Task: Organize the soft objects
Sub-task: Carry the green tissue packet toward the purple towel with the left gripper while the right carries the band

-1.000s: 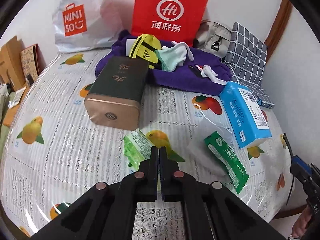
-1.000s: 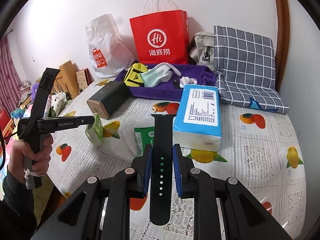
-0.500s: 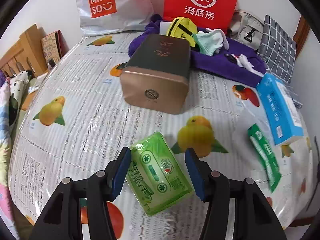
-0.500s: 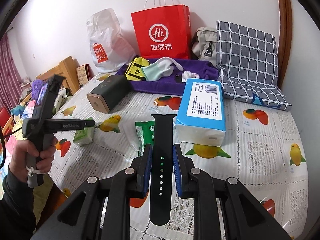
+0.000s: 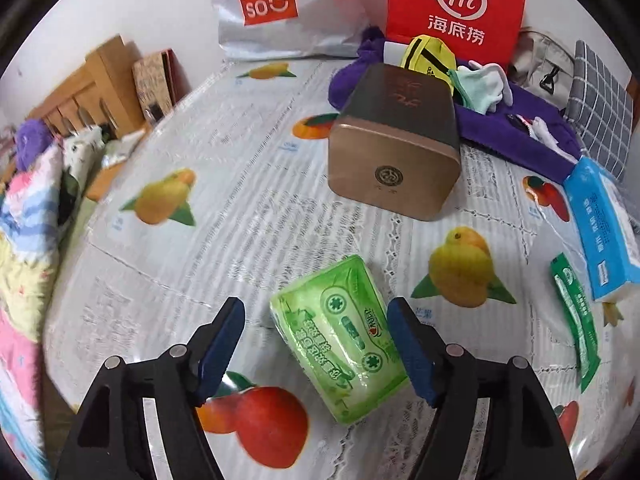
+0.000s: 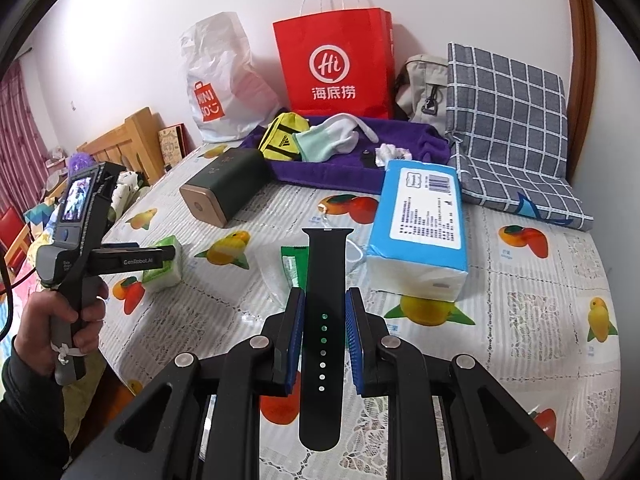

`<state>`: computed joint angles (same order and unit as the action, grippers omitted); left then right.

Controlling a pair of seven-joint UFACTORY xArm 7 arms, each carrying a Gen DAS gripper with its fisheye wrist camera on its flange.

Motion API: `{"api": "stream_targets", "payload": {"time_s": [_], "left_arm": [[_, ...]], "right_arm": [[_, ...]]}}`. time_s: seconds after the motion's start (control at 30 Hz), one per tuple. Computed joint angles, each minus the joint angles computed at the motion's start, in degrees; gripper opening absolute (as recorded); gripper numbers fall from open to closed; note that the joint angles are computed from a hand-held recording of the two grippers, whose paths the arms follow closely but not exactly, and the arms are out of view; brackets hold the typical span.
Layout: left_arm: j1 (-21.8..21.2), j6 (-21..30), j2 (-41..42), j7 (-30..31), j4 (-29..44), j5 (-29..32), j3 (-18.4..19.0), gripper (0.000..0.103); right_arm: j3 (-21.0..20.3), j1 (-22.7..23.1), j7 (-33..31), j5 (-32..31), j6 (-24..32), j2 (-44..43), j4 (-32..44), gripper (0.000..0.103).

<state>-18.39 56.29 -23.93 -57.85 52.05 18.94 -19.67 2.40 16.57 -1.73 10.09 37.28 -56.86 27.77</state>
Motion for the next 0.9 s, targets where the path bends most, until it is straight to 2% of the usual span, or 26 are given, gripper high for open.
{"api": "stream_targets", "payload": {"time_s": [0.1,0.13,0.2,0.37,0.47,0.9], "left_arm": [[-1.97,-9.10,-1.28,3.20,-4.38,-6.12,3.81,0.071],[-1.75,-10.64,-1.37,3.82,-5.10,-6.26,3.64,0.071],[-0.88,-10.90,-1.15,4.31,-4.98,-4.70,2.18,0.067],[-0.80,-13.88,-1.54,5.35,-5.83,-5.78,2.09,0.056],[-1.08,-14.42,-2.05,7.03,-5.78,-7.23,2.51,0.053],[1.03,-11.51,-3.71,10.83,0.96,-5.66,1.28,0.053]], "right_arm": [[0.10,0.28,0.07,0.09,0.01,0.20,0.01,0.021],[0.18,0.30,0.11,0.06,-0.02,0.30,0.05,0.021],[0.23,0.30,0.25,0.04,0.00,0.33,0.05,0.021],[0.30,0.26,0.58,-0.03,-0.09,0.58,0.04,0.021],[0.26,0.29,0.52,-0.17,-0.18,0.59,0.21,0.021],[0.19,-0.70,-0.24,-1.13,-3.12,5.30,4.59,0.021]]}}
